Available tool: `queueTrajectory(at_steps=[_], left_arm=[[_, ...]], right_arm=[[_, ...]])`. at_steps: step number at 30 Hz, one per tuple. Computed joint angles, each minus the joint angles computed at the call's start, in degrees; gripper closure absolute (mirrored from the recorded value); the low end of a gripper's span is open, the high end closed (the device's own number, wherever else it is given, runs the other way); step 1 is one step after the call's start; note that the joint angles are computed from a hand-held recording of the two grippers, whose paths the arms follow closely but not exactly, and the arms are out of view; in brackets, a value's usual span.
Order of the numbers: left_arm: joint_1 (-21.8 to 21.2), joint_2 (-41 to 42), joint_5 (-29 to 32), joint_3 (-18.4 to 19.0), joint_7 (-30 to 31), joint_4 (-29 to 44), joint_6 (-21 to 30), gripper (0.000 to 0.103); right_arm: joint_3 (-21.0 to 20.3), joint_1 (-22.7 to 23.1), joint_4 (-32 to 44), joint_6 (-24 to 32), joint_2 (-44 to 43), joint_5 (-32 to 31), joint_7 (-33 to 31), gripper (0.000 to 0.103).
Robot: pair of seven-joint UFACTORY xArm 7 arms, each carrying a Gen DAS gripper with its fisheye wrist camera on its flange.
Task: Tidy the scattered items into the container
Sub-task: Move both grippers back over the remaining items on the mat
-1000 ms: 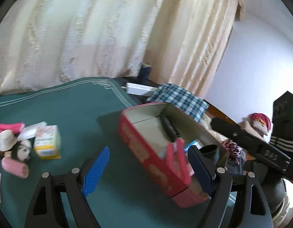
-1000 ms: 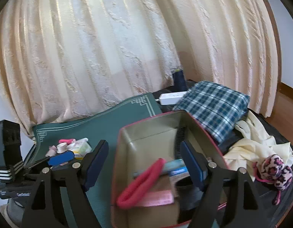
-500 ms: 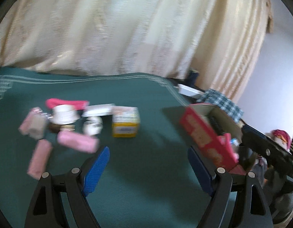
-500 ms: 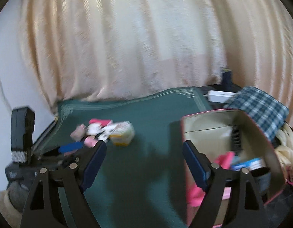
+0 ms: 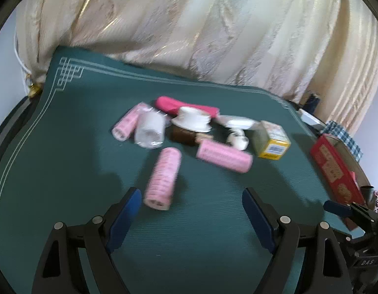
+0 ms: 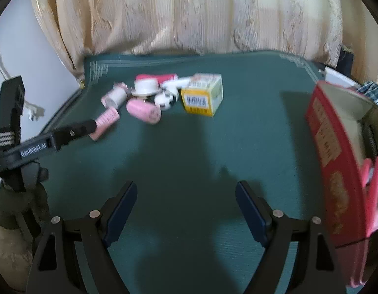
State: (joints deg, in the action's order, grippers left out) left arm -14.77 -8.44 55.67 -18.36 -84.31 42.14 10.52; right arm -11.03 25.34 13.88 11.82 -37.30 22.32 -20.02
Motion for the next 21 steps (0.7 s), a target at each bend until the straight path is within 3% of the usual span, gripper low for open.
queueTrajectory(at_steps=[3,7,11,13,14,15,17,18,21], left_arm=[[-0.44,1.45,-2.57,1.18,3.62,0.25,0.26,0.017],[-2.52,3.82,-9.98,3.31,13.12,1.62,1.86,0.017],[-4.06,6.55,-16.55,5.0,20.47,3.41,2.02,0.017],[-4.76,7.4,-17.97,5.62,23.06,4.39,2.9,0.017],[-5.15,7.92,-19.85,5.88,25.78,4.94,3.47,0.014],[-5.65,8.88,-23.54,6.1,30.9,5.6,3.35,0.001],[-7.07,10.85,-25.86,6.15,37.46,8.7,7.48,0.0],[-7.95,11.68,-24.2,6.42,37.83,10.21,9.55,0.0],[-8.79,12.36,-26.58,7.4,40.99,10.88,8.85,0.0]], right_arm=[[0.49,-0.3,1.16,0.59,2.73,-0.15,0.48,0.018],[1.58,-0.66,1.41,-0.29,3.84,-0.37,0.82,0.016],[-0.38,1.7,2.77,1.72,4.86,0.31,-1.95,0.0],[3.1,-1.01,3.3,2.9,5.7,-1.63,-1.22,0.0],[5.21,-2.67,3.3,3.3,5.92,-3.15,-0.52,0.0],[7.72,-4.64,3.35,3.77,6.17,-5.25,0.5,0.0],[11.65,-7.52,3.08,3.85,6.43,-9.15,2.51,0.0],[11.4,-7.34,3.15,4.2,6.44,-9.62,2.66,0.0],[10.01,-6.5,3.01,4.58,6.12,-9.97,2.1,0.0]])
